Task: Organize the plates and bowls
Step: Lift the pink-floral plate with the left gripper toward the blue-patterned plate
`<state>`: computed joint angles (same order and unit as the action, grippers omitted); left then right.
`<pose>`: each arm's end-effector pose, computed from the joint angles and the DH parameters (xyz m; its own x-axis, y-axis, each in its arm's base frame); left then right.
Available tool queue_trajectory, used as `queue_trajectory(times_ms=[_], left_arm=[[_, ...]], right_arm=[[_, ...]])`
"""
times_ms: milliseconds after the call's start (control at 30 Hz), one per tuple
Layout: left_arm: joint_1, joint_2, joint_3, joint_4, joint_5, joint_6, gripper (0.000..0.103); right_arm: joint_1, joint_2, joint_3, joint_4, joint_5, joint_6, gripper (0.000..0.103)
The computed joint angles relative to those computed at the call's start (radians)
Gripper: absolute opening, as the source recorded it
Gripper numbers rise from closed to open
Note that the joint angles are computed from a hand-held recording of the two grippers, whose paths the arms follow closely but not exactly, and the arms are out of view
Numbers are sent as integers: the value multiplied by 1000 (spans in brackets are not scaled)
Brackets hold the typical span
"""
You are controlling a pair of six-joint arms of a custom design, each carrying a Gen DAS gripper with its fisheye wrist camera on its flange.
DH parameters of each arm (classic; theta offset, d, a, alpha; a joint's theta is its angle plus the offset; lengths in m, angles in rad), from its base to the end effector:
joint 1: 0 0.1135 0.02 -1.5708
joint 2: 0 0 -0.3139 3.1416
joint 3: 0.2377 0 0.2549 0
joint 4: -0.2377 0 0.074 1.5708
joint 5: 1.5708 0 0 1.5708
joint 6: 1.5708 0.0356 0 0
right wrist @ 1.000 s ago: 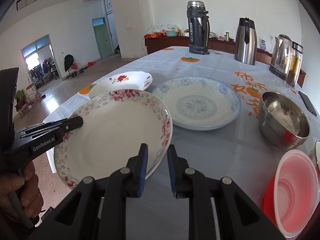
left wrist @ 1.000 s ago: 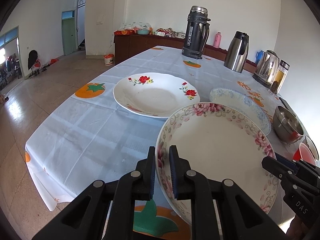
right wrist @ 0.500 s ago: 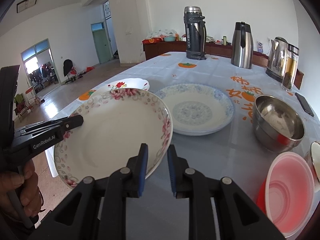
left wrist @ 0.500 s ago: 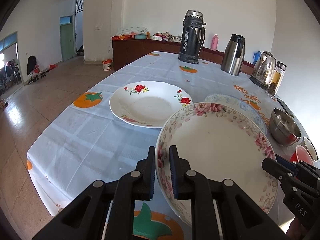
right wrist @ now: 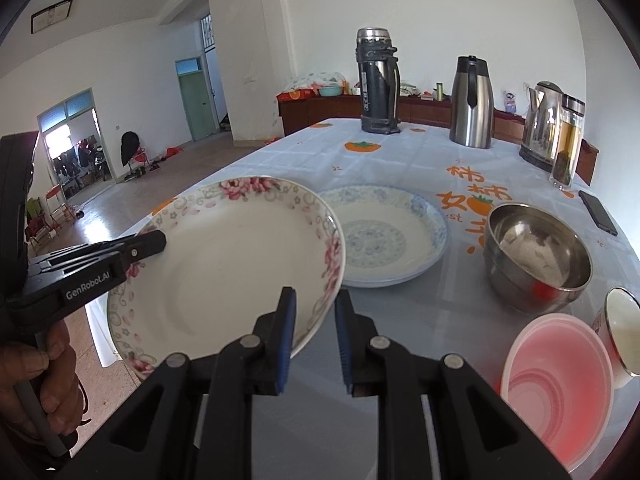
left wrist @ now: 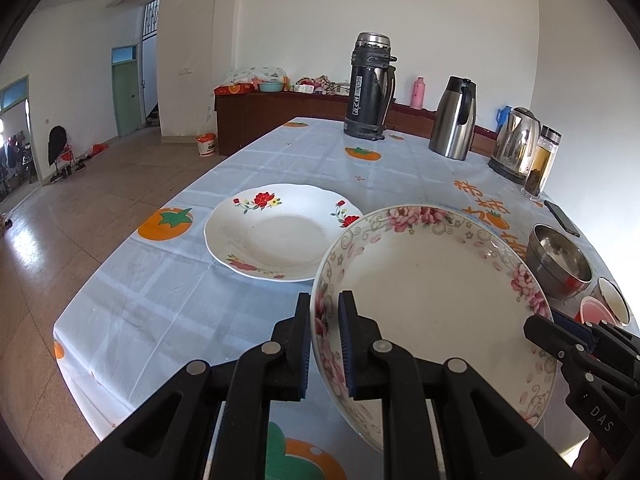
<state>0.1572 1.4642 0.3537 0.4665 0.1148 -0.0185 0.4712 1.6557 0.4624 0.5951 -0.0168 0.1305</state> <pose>0.2356 0.0332 0.1647 -0.5917 -0.1124 -0.7983 -0.0760 0.9936 -0.0836 0.2530 0.1296 0.1564 -0.5582 -0.1384 -0.8181 -0.3970 0.9103 0.1169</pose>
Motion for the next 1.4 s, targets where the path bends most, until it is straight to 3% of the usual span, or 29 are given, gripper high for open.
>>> queue_trajectory(times_ms=[1400], left_arm=[[-105, 26, 66, 25, -56, -8, 15]], right_arm=[[25, -71, -65, 46, 90, 59, 20]])
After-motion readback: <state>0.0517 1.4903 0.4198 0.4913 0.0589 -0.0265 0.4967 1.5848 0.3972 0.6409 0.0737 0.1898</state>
